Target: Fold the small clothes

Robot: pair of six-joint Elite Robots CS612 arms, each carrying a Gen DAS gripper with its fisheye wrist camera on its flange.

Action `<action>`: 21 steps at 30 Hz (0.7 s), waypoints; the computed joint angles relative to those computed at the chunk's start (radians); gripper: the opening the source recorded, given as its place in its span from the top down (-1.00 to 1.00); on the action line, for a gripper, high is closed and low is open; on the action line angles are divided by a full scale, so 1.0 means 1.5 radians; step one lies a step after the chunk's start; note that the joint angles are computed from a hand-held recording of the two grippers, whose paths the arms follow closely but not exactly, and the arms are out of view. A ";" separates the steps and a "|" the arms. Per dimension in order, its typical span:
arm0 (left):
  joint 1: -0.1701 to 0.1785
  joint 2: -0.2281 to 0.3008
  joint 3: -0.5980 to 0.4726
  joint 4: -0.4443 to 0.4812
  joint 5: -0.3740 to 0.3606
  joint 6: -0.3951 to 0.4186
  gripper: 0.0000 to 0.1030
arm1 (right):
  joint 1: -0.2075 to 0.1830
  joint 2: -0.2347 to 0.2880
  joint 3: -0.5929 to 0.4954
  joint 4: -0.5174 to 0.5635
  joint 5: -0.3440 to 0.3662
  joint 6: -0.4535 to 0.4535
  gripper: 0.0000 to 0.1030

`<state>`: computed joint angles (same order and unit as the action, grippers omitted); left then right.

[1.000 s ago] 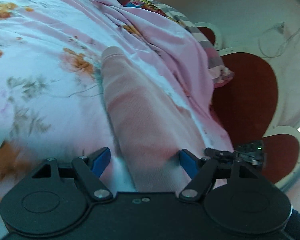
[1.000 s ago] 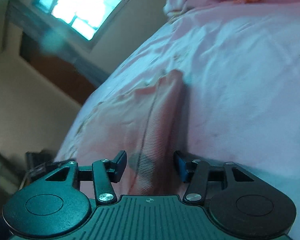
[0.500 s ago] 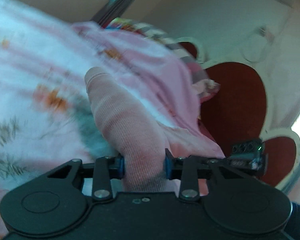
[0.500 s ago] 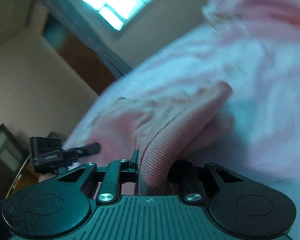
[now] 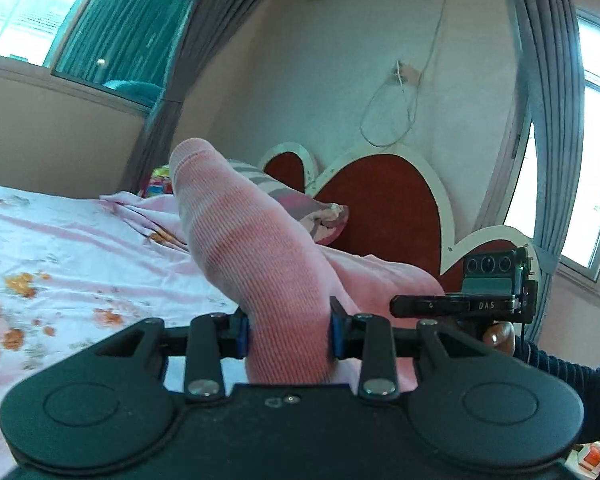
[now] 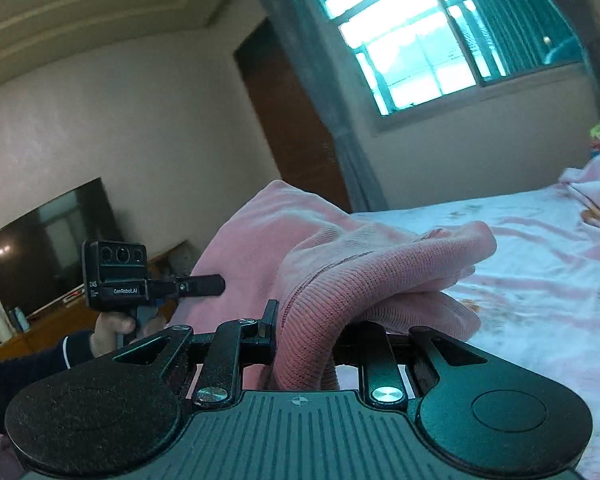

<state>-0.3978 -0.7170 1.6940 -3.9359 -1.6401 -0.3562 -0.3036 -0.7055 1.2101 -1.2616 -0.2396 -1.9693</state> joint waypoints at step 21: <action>0.130 0.179 -0.170 0.218 -0.079 -0.212 0.16 | 0.117 0.377 -0.454 -0.410 -0.170 0.827 0.40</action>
<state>-0.2033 -0.4480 1.4393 -3.6091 -1.7593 -0.6743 -0.1277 -0.1401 0.5288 -1.8762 -0.4940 -0.7282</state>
